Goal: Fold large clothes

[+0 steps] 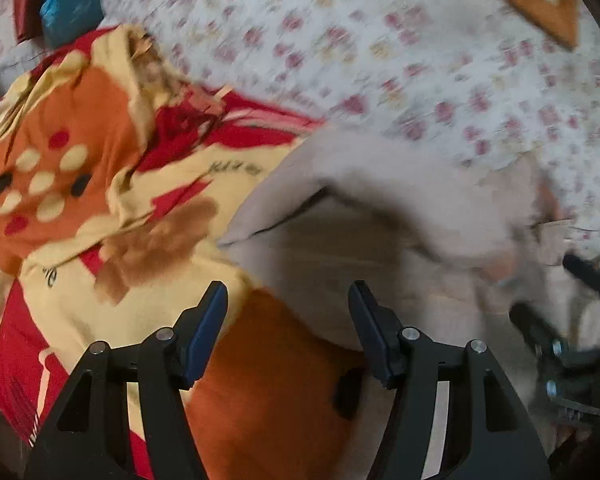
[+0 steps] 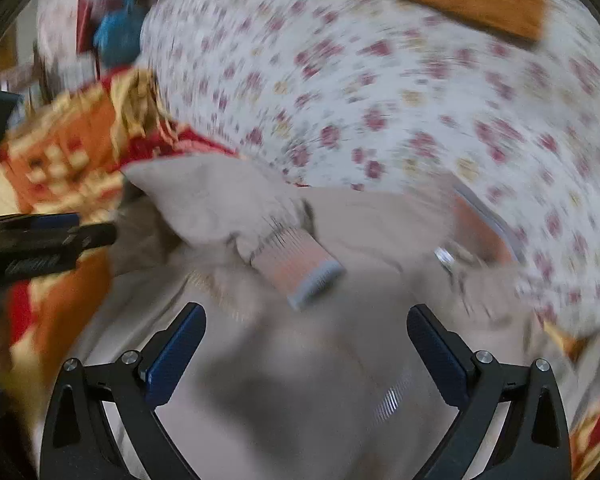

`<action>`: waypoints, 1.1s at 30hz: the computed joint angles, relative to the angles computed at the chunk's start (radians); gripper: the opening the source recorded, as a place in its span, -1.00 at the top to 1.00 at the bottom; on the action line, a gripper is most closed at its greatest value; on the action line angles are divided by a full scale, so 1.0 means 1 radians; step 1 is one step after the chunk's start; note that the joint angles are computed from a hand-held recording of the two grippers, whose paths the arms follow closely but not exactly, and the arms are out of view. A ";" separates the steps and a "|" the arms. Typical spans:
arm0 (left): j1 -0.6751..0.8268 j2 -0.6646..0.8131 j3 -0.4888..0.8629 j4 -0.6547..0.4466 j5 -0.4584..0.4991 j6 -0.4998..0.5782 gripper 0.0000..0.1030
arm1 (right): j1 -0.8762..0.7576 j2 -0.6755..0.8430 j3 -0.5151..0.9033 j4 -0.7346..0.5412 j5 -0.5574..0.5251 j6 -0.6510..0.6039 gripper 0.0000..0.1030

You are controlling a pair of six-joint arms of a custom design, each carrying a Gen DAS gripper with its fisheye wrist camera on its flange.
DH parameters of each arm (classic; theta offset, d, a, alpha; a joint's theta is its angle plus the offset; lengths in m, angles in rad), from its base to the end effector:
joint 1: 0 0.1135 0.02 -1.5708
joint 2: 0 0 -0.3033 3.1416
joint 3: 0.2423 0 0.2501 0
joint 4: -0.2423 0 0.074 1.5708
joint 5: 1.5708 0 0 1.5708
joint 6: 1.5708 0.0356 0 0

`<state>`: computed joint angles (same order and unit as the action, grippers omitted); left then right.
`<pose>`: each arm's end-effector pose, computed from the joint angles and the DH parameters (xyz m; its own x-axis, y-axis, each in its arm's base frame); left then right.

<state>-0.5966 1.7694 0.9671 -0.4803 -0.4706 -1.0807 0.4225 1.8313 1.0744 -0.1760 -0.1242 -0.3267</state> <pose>0.2753 -0.1674 0.1766 -0.7211 -0.4609 -0.5173 -0.5142 0.8564 -0.0461 0.3456 0.1602 0.1956 -0.5418 -0.5927 -0.5959 -0.6842 0.7228 -0.0969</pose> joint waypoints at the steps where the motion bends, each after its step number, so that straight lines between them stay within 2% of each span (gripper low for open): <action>1: 0.010 0.009 -0.007 0.002 0.010 -0.002 -0.20 | 0.022 0.046 0.039 -0.005 0.015 0.004 -0.92; 2: 0.023 0.021 -0.007 0.009 0.026 0.003 -0.20 | 0.037 0.093 0.080 -0.019 0.023 0.005 -0.78; 3: 0.028 0.035 0.003 0.001 0.027 0.005 -0.20 | 0.052 0.137 0.119 -0.034 0.041 0.006 -0.05; 4: 0.030 0.049 0.017 -0.019 0.016 0.002 -0.20 | 0.075 0.186 0.173 -0.058 0.097 0.017 0.51; 5: 0.030 0.062 0.034 -0.043 0.002 -0.007 -0.20 | 0.076 0.194 0.191 -0.070 0.113 0.034 0.75; 6: 0.026 0.068 0.035 -0.047 -0.005 -0.017 -0.20 | 0.065 0.183 0.188 -0.054 0.098 0.065 0.77; 9: 0.017 0.031 0.009 -0.046 -0.007 -0.036 -0.20 | -0.015 0.033 0.102 0.047 0.013 0.125 0.77; 14: -0.065 -0.090 -0.032 -0.039 -0.021 -0.048 -0.20 | -0.210 -0.189 -0.014 0.100 -0.049 0.101 0.77; 19: -0.138 -0.103 0.000 -0.060 -0.040 -0.065 -0.20 | -0.422 -0.240 -0.076 0.063 -0.115 -0.014 0.77; 24: -0.173 0.021 0.075 -0.076 -0.012 -0.004 -0.20 | -0.572 -0.157 -0.094 -0.012 -0.100 -0.098 0.74; 26: -0.167 0.063 0.089 -0.077 -0.003 -0.005 -0.20 | -0.605 -0.094 -0.055 -0.079 -0.101 -0.124 0.55; 29: -0.147 0.085 0.072 -0.060 -0.004 -0.010 -0.20 | -0.603 -0.083 -0.027 -0.150 -0.048 -0.149 0.10; 32: -0.110 0.079 0.031 -0.011 0.016 -0.027 -0.29 | -0.628 -0.157 -0.051 -0.147 -0.110 -0.126 -0.36; 33: -0.092 0.070 0.009 0.023 0.035 -0.034 -0.32 | -0.629 -0.180 -0.049 -0.161 -0.140 -0.103 -0.41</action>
<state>-0.6890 1.8392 0.9761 -0.4577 -0.4356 -1.1147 -0.2065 1.6511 1.0253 -0.3370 -0.2638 -0.4296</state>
